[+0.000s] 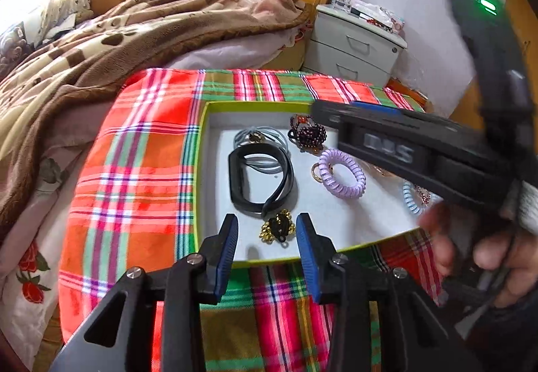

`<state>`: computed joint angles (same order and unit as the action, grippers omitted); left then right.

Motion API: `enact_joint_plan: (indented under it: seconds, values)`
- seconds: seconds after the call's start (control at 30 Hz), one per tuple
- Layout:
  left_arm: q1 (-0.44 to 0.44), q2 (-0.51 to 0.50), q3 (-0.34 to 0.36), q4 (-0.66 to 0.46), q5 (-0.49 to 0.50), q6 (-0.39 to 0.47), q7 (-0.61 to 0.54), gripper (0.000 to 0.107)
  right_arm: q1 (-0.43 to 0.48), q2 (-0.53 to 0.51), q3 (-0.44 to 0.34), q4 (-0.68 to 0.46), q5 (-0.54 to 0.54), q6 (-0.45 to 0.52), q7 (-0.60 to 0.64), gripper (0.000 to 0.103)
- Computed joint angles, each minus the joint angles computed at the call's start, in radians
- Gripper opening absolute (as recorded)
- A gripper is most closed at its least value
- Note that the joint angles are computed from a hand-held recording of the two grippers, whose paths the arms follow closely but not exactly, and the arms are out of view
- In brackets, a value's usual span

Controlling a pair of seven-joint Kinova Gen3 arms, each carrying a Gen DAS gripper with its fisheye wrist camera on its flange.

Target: Organize jewelry

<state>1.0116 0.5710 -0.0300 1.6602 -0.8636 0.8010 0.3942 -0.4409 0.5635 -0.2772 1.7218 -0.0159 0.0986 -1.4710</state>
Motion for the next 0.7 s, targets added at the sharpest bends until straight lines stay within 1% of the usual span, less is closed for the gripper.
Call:
enact_joint_plan:
  seconds: [0.07, 0.13, 0.2, 0.27, 0.33, 0.37, 0.43, 0.47, 0.5, 0.57, 0.63, 0.7]
  values:
    - [0.015, 0.0, 0.001, -0.011, 0.002, 0.033, 0.005, 0.038, 0.027, -0.035, -0.02, 0.061, -0.01, -0.047, -0.004, 0.043]
    - [0.025, 0.004, 0.009, -0.028, 0.006, 0.069, 0.002, 0.038, 0.032, -0.069, -0.02, 0.12, -0.01, -0.097, -0.015, 0.043]
    - [0.036, 0.011, 0.016, -0.048, 0.01, 0.11, -0.001, 0.038, 0.018, -0.102, 0.004, 0.179, -0.014, -0.147, -0.037, 0.043]
    - [0.049, 0.015, 0.021, -0.062, 0.011, 0.142, 0.008, 0.038, 0.032, -0.129, -0.006, 0.232, -0.007, -0.193, -0.061, 0.043]
    - [0.06, 0.018, 0.027, -0.074, 0.009, 0.168, 0.014, 0.038, 0.013, -0.156, 0.023, 0.276, -0.011, -0.223, -0.086, 0.043]
    - [0.065, 0.023, 0.031, -0.087, 0.011, 0.191, 0.009, 0.038, -0.012, -0.171, 0.052, 0.305, -0.019, -0.246, -0.094, 0.043]
    - [0.074, 0.037, 0.038, -0.12, 0.019, 0.243, -0.002, 0.038, -0.027, -0.19, 0.07, 0.34, -0.018, -0.267, -0.107, 0.043]
    - [0.081, 0.045, 0.039, -0.135, 0.021, 0.268, -0.005, 0.038, -0.052, -0.2, 0.096, 0.362, -0.028, -0.288, -0.109, 0.043]
    - [0.088, 0.051, 0.04, -0.146, 0.019, 0.285, -0.006, 0.038, -0.094, -0.209, 0.139, 0.384, -0.055, -0.308, -0.101, 0.043]
    - [0.095, 0.058, 0.043, -0.156, 0.019, 0.3, 0.0, 0.038, -0.162, -0.22, 0.205, 0.419, -0.108, -0.34, -0.075, 0.043]
    - [0.103, 0.065, 0.045, -0.167, 0.021, 0.314, 0.003, 0.038, -0.184, -0.225, 0.226, 0.438, -0.141, -0.348, -0.059, 0.043]
    - [0.107, 0.068, 0.046, -0.172, 0.021, 0.321, 0.008, 0.038, -0.171, -0.228, 0.214, 0.453, -0.148, -0.359, -0.059, 0.043]
